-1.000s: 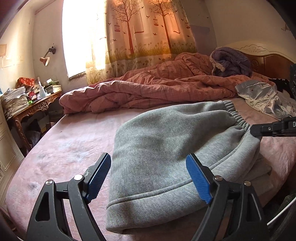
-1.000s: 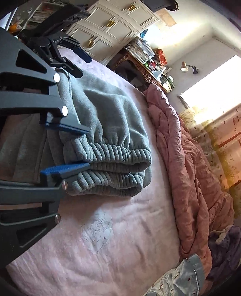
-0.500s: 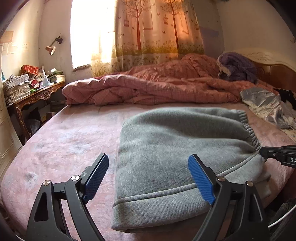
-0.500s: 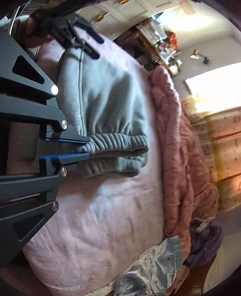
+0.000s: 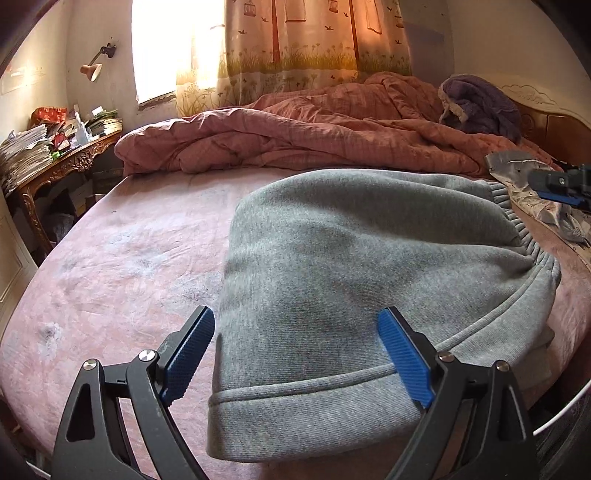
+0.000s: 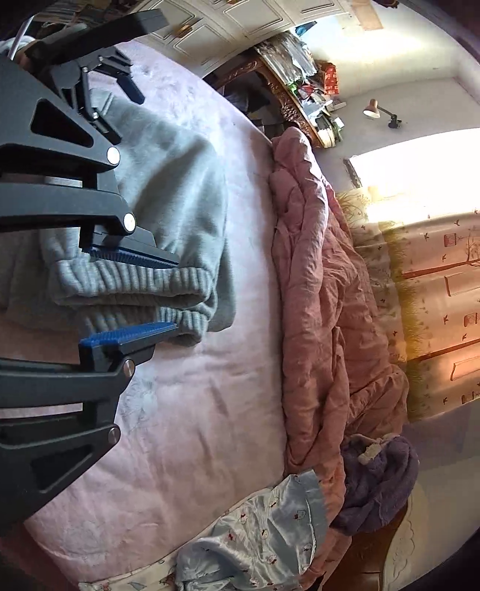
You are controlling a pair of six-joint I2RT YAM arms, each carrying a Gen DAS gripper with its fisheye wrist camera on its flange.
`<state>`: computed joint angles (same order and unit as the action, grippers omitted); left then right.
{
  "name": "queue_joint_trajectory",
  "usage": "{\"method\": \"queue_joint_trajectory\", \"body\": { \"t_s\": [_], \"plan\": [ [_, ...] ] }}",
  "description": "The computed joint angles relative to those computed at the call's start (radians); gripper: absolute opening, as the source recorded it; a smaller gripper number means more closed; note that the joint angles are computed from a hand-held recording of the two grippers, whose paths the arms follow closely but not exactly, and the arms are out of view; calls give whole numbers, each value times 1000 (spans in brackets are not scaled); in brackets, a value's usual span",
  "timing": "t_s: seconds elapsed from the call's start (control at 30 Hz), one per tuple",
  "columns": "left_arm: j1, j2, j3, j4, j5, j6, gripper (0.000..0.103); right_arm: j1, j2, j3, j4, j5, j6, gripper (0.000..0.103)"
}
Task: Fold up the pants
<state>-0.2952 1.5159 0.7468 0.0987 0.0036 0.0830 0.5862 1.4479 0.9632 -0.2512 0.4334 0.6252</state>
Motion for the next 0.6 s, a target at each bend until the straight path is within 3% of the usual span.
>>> {"method": "queue_joint_trajectory", "body": {
  "t_s": [0.2, 0.27, 0.4, 0.53, 0.6],
  "plan": [
    [-2, 2, 2, -1, -2, -2, 90, -129, 179, 106, 36, -288, -26, 31],
    [-4, 4, 5, -3, -2, -3, 90, -149, 228, 116, 57, -317, -25, 30],
    [-3, 9, 4, 1, -3, 0, 90, -223, 191, -4, 245, -403, 90, 12],
    [-11, 9, -1, 8, -12, 7, 90, -170, 130, -73, 316, -209, 120, 9],
    [-9, 12, 1, 8, -9, 10, 90, -110, 185, 13, 197, -78, 65, 9]
  ]
}}
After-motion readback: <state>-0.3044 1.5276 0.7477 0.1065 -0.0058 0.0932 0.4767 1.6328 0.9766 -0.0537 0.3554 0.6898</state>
